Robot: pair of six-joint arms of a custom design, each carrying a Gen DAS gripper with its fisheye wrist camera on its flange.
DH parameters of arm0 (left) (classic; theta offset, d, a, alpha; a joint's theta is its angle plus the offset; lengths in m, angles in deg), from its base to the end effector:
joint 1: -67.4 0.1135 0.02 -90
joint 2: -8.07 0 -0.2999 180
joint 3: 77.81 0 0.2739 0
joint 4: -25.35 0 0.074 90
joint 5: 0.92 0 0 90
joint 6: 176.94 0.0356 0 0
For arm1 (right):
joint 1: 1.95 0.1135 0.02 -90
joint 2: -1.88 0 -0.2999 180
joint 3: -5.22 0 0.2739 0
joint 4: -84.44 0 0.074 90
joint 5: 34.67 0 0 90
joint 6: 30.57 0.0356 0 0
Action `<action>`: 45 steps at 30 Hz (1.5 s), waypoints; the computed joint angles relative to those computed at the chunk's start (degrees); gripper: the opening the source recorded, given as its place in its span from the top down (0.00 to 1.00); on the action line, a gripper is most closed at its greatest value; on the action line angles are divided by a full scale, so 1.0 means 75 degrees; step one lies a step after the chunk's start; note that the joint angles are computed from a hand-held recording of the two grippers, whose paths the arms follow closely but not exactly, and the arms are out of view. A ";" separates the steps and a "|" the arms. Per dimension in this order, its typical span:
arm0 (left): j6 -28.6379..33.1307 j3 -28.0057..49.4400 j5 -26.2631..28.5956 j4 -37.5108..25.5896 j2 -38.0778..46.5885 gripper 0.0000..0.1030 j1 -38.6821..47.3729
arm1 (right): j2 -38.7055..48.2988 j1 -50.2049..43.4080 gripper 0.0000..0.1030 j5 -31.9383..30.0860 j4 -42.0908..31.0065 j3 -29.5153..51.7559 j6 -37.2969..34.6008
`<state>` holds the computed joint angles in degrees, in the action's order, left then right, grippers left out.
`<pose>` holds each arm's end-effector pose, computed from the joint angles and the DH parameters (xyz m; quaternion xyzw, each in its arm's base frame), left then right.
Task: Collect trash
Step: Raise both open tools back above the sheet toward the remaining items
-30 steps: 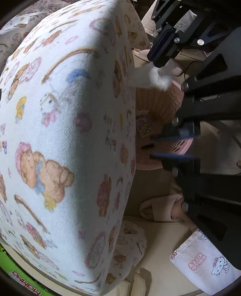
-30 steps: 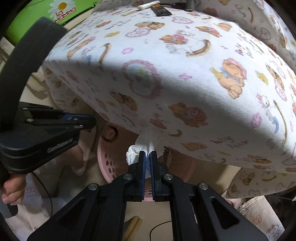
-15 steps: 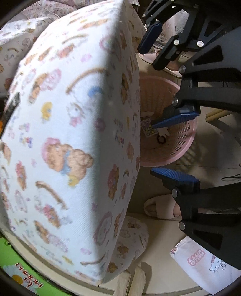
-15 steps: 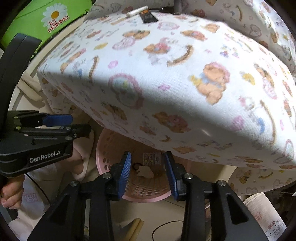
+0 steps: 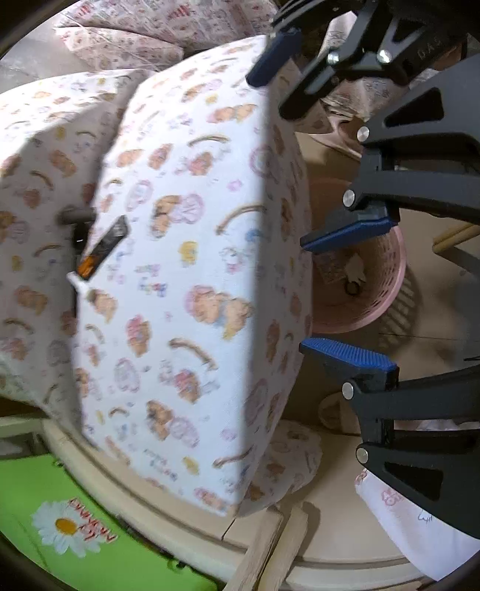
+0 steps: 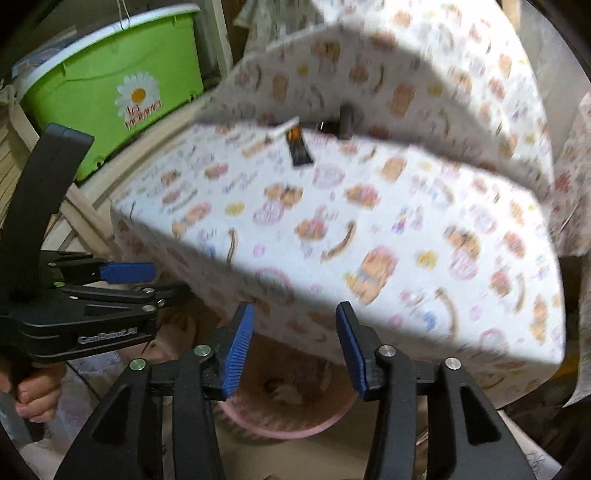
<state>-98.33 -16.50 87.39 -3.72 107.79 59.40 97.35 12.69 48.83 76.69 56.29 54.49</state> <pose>0.3242 -0.0445 0.1377 -0.0319 0.9801 -0.0186 0.1949 0.3003 0.0826 0.1340 -0.1787 0.9275 0.0808 0.3181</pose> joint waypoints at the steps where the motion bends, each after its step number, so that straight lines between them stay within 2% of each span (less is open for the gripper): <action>1: -0.0047 -0.0013 -0.0108 0.0024 -0.0102 0.54 -0.0008 | -0.0155 -0.0031 0.47 0.0031 0.0261 -0.0130 0.0030; 3: -0.0088 -0.0017 -0.0153 0.0049 -0.0263 0.54 0.0049 | -0.0452 -0.0041 0.39 0.0060 0.0745 -0.0399 0.0121; 10: -0.0061 -0.0162 -0.0472 0.0585 -0.0563 0.50 0.0119 | -0.0610 -0.0041 0.39 0.0293 0.0926 -0.0331 0.0336; 12: -0.0029 -0.0241 -0.0573 0.0718 -0.0727 0.46 0.0083 | -0.0631 -0.0110 0.38 0.0268 0.0889 -0.0282 0.0386; 14: 0.0018 -0.0302 -0.0636 0.0806 -0.0872 0.30 0.0114 | -0.0585 -0.0153 0.37 0.0245 0.0926 -0.0224 0.0418; 15: 0.0004 -0.0320 -0.0693 0.0860 -0.0926 0.27 0.0110 | -0.0583 -0.0163 0.37 0.0253 0.0952 -0.0208 0.0436; 22: -0.0053 -0.0272 -0.1094 0.0987 -0.0963 0.19 0.0098 | -0.0542 -0.0228 0.36 0.0356 0.1100 -0.0064 0.0375; 29: 0.0189 0.0315 -0.1023 0.0875 -0.0698 0.13 0.0253 | -0.0254 -0.0481 0.34 0.0291 0.0975 0.0498 0.0192; 37: 0.0531 0.1733 -0.0959 0.0235 0.0104 0.11 0.0571 | 0.0111 -0.0929 0.34 -0.0122 0.0454 0.1374 0.0173; 40: 0.0648 0.2082 -0.1178 0.0391 0.0249 0.11 0.0577 | 0.0259 -0.1044 0.33 -0.0209 0.0423 0.1674 0.0047; 45: 0.0790 0.2535 -0.1092 0.0726 0.0492 0.09 0.0708 | 0.0725 -0.1169 0.32 -0.0174 0.0292 0.2220 -0.0057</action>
